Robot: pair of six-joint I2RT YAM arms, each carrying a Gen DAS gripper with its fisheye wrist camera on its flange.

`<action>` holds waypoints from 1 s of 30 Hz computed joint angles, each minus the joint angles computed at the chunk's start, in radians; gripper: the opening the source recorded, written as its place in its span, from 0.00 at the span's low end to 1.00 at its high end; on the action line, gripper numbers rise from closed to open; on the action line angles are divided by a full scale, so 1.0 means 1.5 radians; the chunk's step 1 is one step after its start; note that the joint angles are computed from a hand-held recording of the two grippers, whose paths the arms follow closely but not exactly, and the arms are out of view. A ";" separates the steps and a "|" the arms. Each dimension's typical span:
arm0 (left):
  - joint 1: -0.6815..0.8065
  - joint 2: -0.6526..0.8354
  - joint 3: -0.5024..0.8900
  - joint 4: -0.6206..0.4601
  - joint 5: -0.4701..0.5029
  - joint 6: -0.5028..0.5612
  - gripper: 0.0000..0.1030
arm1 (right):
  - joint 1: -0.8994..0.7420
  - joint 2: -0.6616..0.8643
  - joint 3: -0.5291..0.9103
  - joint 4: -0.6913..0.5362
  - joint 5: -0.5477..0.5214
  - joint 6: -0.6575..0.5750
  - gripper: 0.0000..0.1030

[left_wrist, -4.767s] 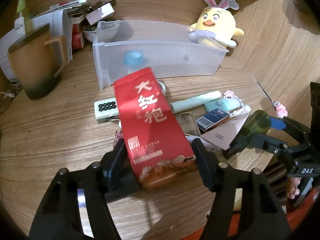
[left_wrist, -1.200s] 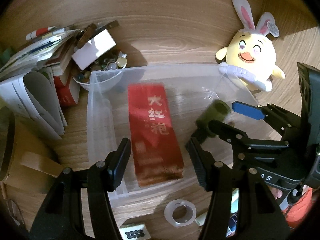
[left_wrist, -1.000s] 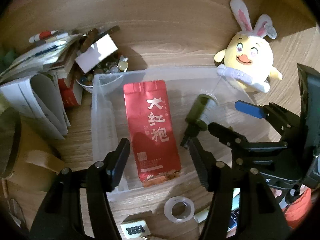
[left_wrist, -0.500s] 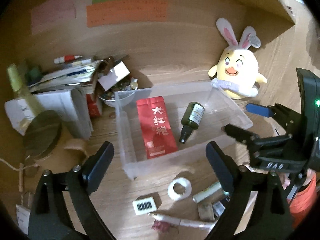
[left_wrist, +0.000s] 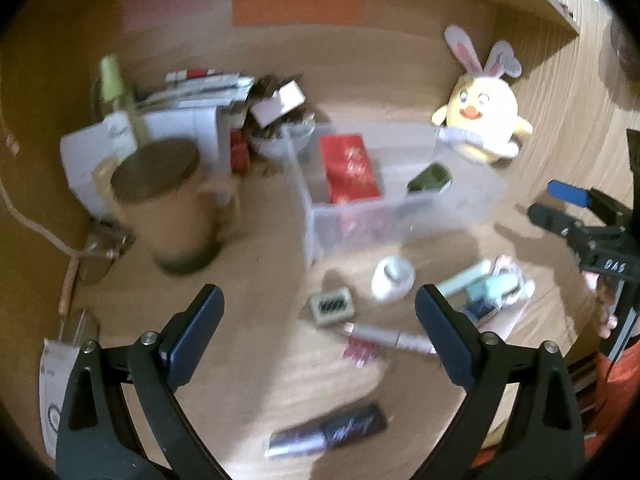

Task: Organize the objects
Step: 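Withdraw both tools from the bin back toward the desk, then grasp the black-and-purple cosmetic tube with the left tool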

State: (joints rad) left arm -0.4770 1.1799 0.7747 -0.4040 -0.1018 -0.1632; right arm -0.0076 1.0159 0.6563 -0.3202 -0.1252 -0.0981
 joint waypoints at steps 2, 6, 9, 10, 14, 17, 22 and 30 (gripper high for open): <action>0.001 -0.022 -0.033 -0.002 0.006 -0.005 0.95 | 0.003 -0.023 -0.022 -0.008 0.003 0.005 0.86; 0.001 -0.061 -0.090 -0.005 0.022 -0.020 0.95 | -0.011 -0.057 -0.062 -0.031 -0.022 0.021 0.86; -0.005 -0.092 -0.129 -0.007 0.031 -0.021 0.95 | -0.034 -0.068 -0.084 -0.053 -0.054 0.026 0.86; -0.008 -0.102 -0.140 -0.008 0.033 -0.022 0.95 | -0.041 -0.072 -0.090 -0.059 -0.064 0.024 0.86; -0.013 -0.129 -0.175 -0.012 0.049 -0.018 0.95 | -0.059 -0.086 -0.114 -0.086 -0.087 -0.001 0.86; -0.015 -0.140 -0.195 -0.008 0.046 -0.010 0.95 | -0.048 -0.099 -0.127 -0.097 -0.068 -0.019 0.86; -0.022 -0.134 -0.218 0.021 0.038 0.006 0.95 | -0.024 -0.085 -0.142 -0.079 -0.018 -0.037 0.86; -0.037 -0.095 -0.225 0.082 0.029 0.018 0.88 | -0.010 -0.017 -0.135 -0.033 0.004 -0.082 0.83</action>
